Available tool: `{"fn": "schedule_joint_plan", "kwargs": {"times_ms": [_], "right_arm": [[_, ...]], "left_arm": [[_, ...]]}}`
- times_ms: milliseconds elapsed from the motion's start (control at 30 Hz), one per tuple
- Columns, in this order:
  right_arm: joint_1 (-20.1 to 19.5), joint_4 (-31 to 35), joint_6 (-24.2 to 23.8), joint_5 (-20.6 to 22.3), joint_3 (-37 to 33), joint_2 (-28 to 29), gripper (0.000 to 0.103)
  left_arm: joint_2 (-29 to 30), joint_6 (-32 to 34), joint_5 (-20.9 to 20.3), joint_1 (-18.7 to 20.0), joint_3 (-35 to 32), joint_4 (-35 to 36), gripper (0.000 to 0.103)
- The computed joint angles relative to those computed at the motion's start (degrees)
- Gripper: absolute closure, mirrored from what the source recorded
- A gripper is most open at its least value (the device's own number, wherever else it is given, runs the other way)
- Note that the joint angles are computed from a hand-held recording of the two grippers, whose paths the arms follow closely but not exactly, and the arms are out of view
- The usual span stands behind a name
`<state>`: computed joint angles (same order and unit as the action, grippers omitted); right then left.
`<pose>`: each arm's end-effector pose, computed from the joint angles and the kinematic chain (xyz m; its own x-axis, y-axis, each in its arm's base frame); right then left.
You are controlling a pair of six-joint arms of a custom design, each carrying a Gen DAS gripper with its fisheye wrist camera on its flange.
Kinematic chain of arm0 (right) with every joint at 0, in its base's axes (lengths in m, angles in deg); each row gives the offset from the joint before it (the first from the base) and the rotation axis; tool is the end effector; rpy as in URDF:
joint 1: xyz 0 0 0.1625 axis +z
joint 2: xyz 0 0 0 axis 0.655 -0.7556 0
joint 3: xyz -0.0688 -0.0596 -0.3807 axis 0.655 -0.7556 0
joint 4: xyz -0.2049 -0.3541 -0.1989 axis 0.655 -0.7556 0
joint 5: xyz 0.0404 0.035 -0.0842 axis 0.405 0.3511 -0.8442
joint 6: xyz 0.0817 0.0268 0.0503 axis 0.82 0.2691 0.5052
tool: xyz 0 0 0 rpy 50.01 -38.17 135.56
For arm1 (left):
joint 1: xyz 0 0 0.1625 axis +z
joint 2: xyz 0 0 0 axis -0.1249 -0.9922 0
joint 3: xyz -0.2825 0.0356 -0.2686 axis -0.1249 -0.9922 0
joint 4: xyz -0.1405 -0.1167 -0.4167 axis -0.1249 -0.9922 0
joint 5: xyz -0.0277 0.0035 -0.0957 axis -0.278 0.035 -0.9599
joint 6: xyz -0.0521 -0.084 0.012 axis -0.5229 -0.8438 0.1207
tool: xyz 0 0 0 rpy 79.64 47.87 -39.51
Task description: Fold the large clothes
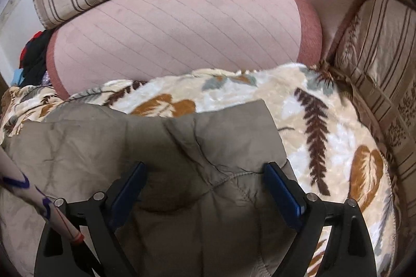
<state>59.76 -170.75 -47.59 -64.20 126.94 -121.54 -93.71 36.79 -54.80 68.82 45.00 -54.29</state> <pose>0.2039 -0.7395 0.2209 -0.7321 0.1574 0.6628 -0.3198 0.7796 -0.5384 -0.1653 -0.7697 0.2891 -0.6089 -0.0997 -0.7870 0.4491 0.7744 -0.4456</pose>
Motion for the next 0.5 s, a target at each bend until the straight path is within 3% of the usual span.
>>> {"fn": "schedule_joint_plan", "kwargs": {"times_ms": [133, 500], "right_arm": [[-0.6, 0.1, -0.6, 0.4, -0.4, 0.8, 0.007], [-2.5, 0.6, 1.0, 4.0, 0.1, 0.9, 0.003]], "left_arm": [[0.3, -3.5, -1.7, 1.7, -0.4, 2.8, 0.011], [1.5, -1.5, -2.9, 2.5, -0.6, 0.6, 0.011]]}}
